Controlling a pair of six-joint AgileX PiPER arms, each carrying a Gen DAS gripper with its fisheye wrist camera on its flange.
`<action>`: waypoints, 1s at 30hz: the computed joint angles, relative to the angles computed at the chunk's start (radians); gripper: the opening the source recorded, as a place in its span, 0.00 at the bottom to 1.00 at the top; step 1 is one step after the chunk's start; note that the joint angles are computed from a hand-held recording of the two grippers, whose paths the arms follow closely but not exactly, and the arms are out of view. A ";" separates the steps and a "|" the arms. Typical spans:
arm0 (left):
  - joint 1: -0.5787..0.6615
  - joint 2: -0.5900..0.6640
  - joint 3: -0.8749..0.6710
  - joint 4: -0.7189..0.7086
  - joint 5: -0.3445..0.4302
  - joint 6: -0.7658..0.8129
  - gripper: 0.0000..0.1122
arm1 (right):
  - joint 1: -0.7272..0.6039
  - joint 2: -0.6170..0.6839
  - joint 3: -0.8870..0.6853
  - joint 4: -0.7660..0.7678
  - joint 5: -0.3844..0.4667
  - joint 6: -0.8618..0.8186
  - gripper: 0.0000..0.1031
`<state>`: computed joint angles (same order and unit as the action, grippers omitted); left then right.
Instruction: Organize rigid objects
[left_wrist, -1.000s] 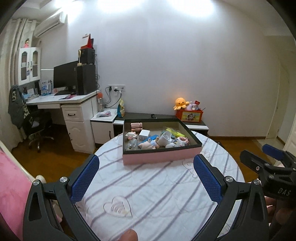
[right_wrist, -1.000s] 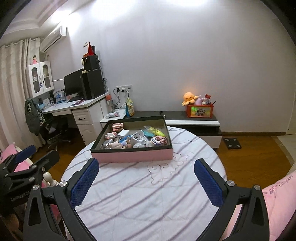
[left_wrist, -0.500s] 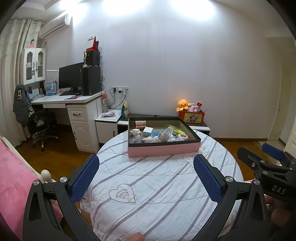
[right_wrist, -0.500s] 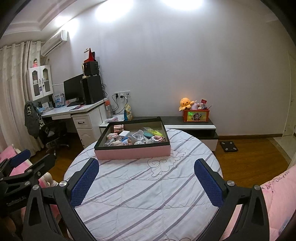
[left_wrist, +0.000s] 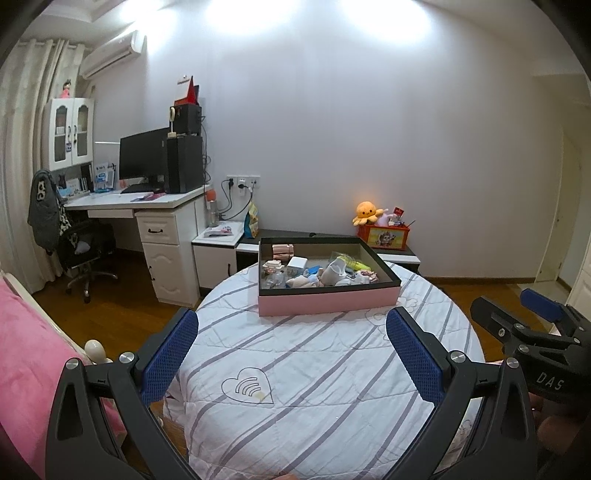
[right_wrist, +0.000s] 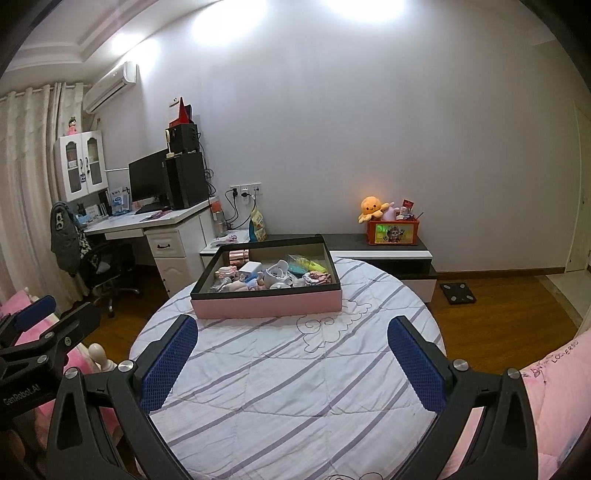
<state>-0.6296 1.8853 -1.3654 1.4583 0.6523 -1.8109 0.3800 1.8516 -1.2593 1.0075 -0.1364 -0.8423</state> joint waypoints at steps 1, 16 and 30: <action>-0.001 0.000 -0.001 -0.001 0.002 0.001 0.92 | 0.001 0.001 0.000 0.001 -0.001 0.000 1.00; -0.011 0.001 -0.016 -0.014 0.017 0.021 0.92 | -0.003 -0.011 0.010 -0.052 0.006 0.050 1.00; 0.010 -0.018 -0.019 -0.039 -0.018 0.040 0.92 | -0.005 -0.013 0.013 -0.045 0.001 0.047 1.00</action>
